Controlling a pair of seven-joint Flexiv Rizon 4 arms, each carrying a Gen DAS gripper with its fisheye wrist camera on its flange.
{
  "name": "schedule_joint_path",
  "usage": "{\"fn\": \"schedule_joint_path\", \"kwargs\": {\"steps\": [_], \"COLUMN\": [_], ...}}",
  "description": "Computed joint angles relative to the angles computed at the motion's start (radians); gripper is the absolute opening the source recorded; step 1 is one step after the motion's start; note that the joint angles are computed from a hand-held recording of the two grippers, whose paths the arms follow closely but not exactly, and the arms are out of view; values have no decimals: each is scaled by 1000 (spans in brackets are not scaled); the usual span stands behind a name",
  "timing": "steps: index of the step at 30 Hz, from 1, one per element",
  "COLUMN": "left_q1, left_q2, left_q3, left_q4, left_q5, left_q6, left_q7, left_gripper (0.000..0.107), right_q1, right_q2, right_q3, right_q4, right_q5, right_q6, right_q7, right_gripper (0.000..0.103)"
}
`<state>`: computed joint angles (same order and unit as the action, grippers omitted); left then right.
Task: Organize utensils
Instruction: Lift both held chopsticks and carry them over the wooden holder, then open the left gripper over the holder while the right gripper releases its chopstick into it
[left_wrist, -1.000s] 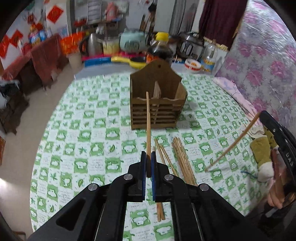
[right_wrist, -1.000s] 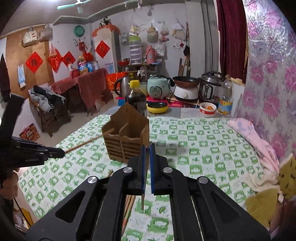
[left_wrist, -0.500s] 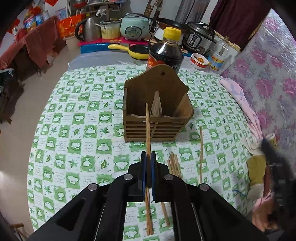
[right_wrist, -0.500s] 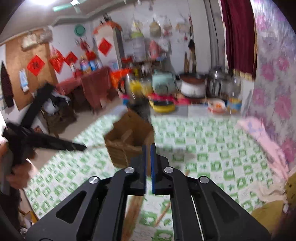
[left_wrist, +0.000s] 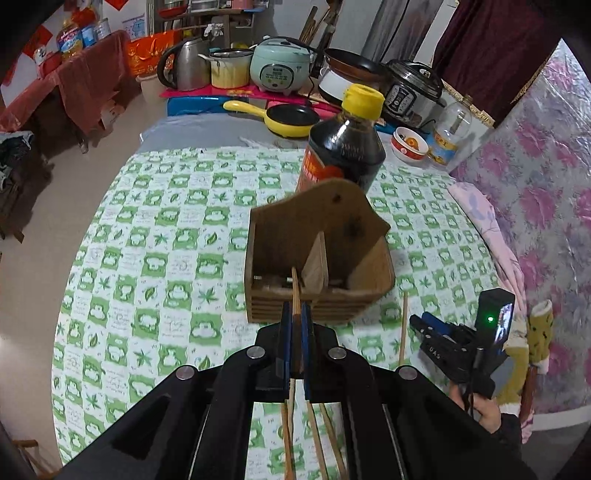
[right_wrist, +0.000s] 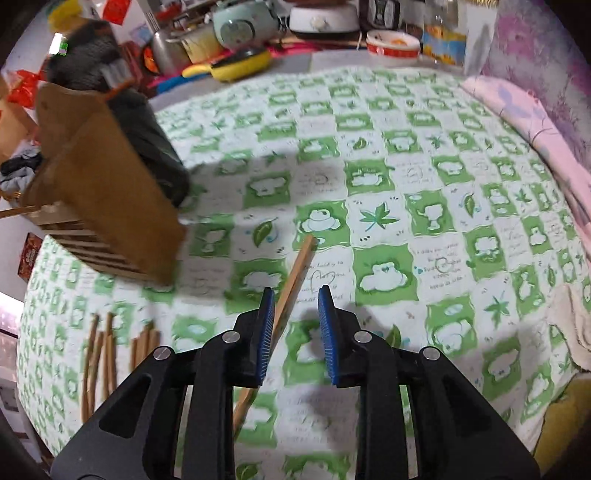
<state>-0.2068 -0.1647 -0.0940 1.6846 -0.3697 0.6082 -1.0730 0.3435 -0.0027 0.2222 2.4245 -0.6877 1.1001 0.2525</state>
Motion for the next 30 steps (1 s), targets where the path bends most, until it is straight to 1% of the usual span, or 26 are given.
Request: {"fn": "schedule_joint_path", "kwargs": {"steps": [3,4,5,6,7,8,9,11,13,14,15,16,17,18,19,20,21,23,25,27,29,30], "left_q1": [-9,-12,-14,-15,-16,-15,-13,-7,1,4,6,8,8,8,9,8,7,1,-6,-9,-16,-21], "left_q2": [-25,-37,-47,-54,-65,-75,-82,-86,-79,-70,-63,-49,-35,-22,-5,9,29,52,75,88,101,106], "left_q3": [-5,-8,-10,-11,-13,-17,-21,-26,-32,-35,-35,-37,-37,-37,-37,-35,-31,-21,-13,-7,-4,-5], "left_q4": [-18,-26,-33,-37,-44,-48,-49,-50,-34,-23,-12,8,28,50,75,95,129,178,243,289,344,371], "left_q5": [25,32,35,36,35,25,10,-16,-62,-86,-103,-134,-162,-194,-226,-248,-280,-315,-361,-406,-484,-540], "left_q6": [27,35,42,47,55,64,70,73,88,100,110,134,159,185,209,227,259,317,389,428,481,510], "left_q7": [-19,-26,-32,-36,-40,-38,-32,-18,13,34,49,70,86,108,139,164,199,237,295,360,450,510], "left_gripper": [5,5,5,5,5,5,5,6,8,15,34,46,63,66,67,68,71,77,79,79,79,79], "right_q1": [-10,-7,0,11,15,17,19,13,-4,-14,-25,-34,-41,-50,-57,-62,-63,-58,-43,-20,4,14], "right_q2": [-44,-66,-77,-77,-78,-70,-58,-15,61,86,120,146,162,179,184,182,178,161,129,103,70,60], "right_q3": [-19,-20,-25,-25,-24,-31,-31,-31,-17,-6,6,21,32,44,47,49,51,49,55,55,49,44], "right_q4": [-14,-27,-34,-47,-53,-42,-37,-19,-2,-3,-14,-27,-39,-62,-75,-101,-117,-147,-181,-204,-235,-244], "right_q5": [16,47,36,27,32,-2,-21,-108,-228,-266,-335,-390,-432,-517,-569,-647,-696,-769,-871,-917,-959,-975], "right_q6": [40,41,20,-25,-37,-22,-30,-41,-53,-61,-83,-110,-131,-154,-159,-171,-189,-220,-310,-389,-466,-488], "right_q7": [-31,-64,-57,-53,-58,-24,-3,68,162,189,230,259,278,321,348,390,416,450,509,527,540,548], "right_gripper": [30,30,28,21,11,9,7,6,6,6,6,6,6,6,6,6,6,6,6,6,6,6]}}
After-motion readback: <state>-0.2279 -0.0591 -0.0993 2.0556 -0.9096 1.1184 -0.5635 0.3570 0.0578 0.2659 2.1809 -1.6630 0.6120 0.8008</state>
